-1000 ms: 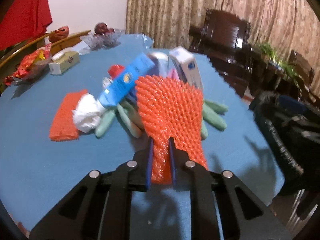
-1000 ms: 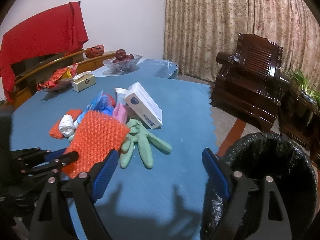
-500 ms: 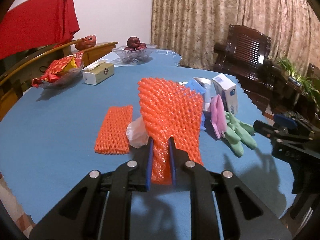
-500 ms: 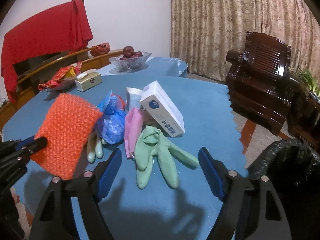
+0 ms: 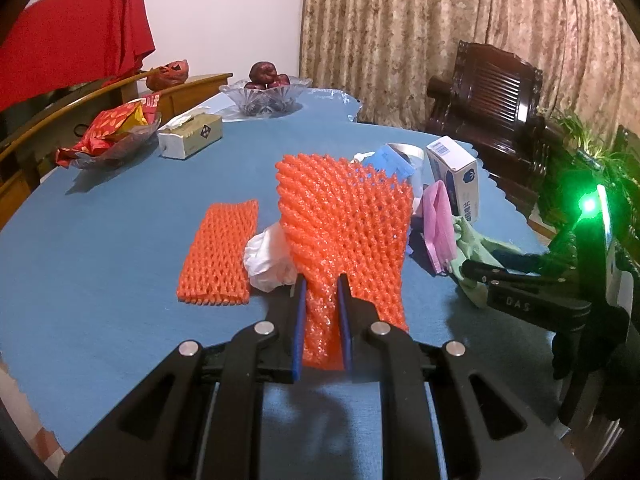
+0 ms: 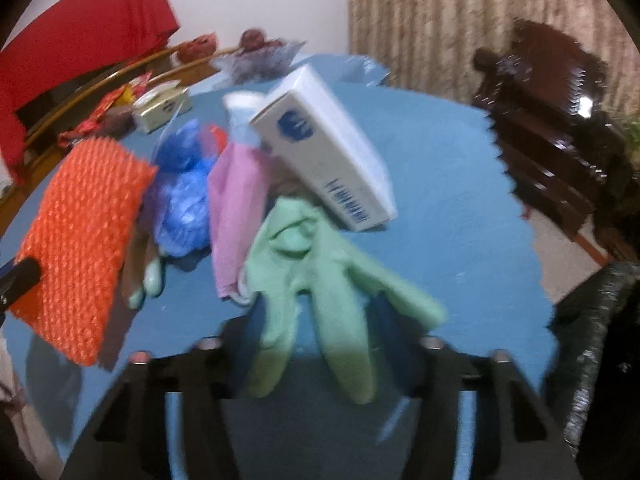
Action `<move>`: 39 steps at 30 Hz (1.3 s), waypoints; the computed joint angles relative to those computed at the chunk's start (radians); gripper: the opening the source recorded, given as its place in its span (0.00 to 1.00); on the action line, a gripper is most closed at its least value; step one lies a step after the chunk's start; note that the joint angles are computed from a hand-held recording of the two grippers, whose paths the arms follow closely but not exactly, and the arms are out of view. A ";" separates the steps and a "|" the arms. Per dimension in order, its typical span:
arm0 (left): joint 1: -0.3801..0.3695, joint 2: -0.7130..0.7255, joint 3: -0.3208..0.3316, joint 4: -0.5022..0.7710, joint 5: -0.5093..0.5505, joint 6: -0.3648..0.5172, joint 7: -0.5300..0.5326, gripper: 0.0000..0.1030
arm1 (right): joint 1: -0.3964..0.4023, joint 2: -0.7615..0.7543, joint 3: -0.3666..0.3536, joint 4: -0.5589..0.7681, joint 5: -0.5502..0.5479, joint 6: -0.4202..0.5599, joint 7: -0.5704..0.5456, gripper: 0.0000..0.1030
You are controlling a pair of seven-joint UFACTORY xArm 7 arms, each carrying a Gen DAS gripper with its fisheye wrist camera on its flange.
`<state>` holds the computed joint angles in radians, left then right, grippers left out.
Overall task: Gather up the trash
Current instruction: 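Grasp the green gloves with the right gripper while the left gripper holds the orange net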
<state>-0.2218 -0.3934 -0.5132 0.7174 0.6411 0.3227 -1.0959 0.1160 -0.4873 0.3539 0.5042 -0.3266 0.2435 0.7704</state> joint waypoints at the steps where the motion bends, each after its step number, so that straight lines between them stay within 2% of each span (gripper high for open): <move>1: 0.000 0.000 -0.003 0.000 0.002 0.002 -0.002 0.13 | 0.010 -0.001 -0.006 -0.002 0.005 -0.010 -0.005 0.30; 3: -0.003 0.000 -0.003 0.004 0.003 0.006 0.001 0.13 | 0.041 -0.006 -0.030 -0.013 0.025 -0.037 -0.032 0.13; 6: -0.007 -0.004 -0.003 0.009 0.006 0.012 0.004 0.13 | 0.084 -0.042 -0.061 -0.031 0.068 -0.048 -0.072 0.04; 10: -0.013 -0.017 -0.006 0.016 0.003 0.022 0.007 0.13 | 0.119 -0.145 -0.074 -0.060 0.119 -0.044 -0.101 0.04; 18: -0.021 -0.035 -0.028 0.047 -0.005 0.035 0.008 0.13 | 0.151 -0.348 -0.078 -0.092 0.182 0.036 -0.148 0.00; 24: -0.033 -0.028 -0.053 0.064 -0.012 0.035 0.008 0.13 | 0.142 -0.365 -0.072 -0.095 0.199 0.079 -0.179 0.01; 26: -0.034 -0.025 -0.058 0.063 -0.008 0.037 0.007 0.13 | 0.116 -0.336 -0.053 -0.097 0.194 0.064 -0.172 0.07; 30: -0.047 -0.009 -0.051 0.050 -0.014 0.045 0.007 0.13 | 0.087 -0.268 -0.041 -0.109 0.189 0.022 -0.150 0.40; 32: -0.052 -0.004 -0.048 0.045 -0.010 0.047 0.004 0.13 | 0.070 -0.223 -0.032 -0.103 0.181 0.004 -0.141 0.46; 33: -0.056 0.002 -0.042 0.045 -0.012 0.046 0.008 0.13 | 0.065 -0.211 -0.029 -0.104 0.176 0.002 -0.137 0.55; 35: -0.063 0.009 -0.034 0.044 -0.012 0.043 0.009 0.13 | 0.057 -0.177 -0.027 -0.100 0.168 -0.006 -0.130 0.65; 38: -0.060 0.022 -0.030 0.051 0.004 0.043 0.003 0.13 | 0.036 -0.129 -0.021 -0.085 0.148 -0.001 -0.118 0.73; 39: -0.062 0.025 -0.028 0.053 0.005 0.045 -0.001 0.13 | 0.040 -0.110 -0.030 -0.081 0.147 0.000 -0.121 0.73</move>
